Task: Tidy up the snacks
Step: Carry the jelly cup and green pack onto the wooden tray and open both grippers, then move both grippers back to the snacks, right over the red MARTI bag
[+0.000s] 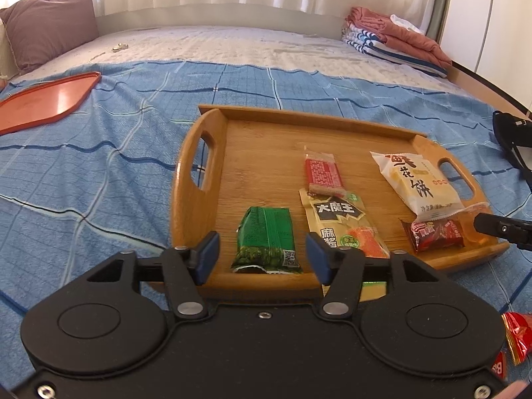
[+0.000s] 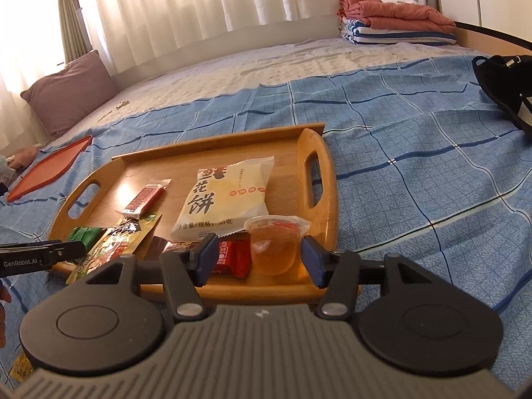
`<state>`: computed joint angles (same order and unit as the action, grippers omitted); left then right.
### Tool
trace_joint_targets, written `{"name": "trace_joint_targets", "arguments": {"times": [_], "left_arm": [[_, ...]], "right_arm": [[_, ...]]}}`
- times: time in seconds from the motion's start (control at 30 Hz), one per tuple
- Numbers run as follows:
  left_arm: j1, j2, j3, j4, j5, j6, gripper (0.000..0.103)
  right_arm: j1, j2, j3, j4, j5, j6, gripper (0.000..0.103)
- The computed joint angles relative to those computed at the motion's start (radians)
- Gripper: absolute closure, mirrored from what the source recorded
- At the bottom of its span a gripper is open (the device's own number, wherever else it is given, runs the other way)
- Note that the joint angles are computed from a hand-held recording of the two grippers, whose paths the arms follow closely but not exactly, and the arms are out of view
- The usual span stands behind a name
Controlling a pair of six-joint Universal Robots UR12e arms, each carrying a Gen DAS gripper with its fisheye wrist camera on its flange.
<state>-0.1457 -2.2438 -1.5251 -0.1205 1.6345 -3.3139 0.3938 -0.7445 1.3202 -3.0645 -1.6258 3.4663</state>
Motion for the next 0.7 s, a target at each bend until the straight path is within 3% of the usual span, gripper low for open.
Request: {"name": "trace_joint_targets", "arguments": {"times": [0.07,0.17,0.57,0.7], "left_arm": [[-0.001,0.014,-0.015,0.010,0.006,-0.004,0.033],[-0.003,0.037,-0.043,0.042,0.017,0.015,0.028],[-0.020,0.140,-0.189,0.171,0.046,0.059,0.018],[-0.022,0.168,-0.236,0.194,0.025,0.062,0.017]], "right_arm": [[0.003,-0.008,0.011,-0.008,-0.007,-0.006,0.031],[0.007,-0.026,0.035,-0.029,-0.014,-0.006,0.026],[0.030,-0.110,0.153,-0.104,-0.053,-0.077,0.015],[0.035,-0.131,0.194,-0.125,-0.050,-0.085,0.013]]}}
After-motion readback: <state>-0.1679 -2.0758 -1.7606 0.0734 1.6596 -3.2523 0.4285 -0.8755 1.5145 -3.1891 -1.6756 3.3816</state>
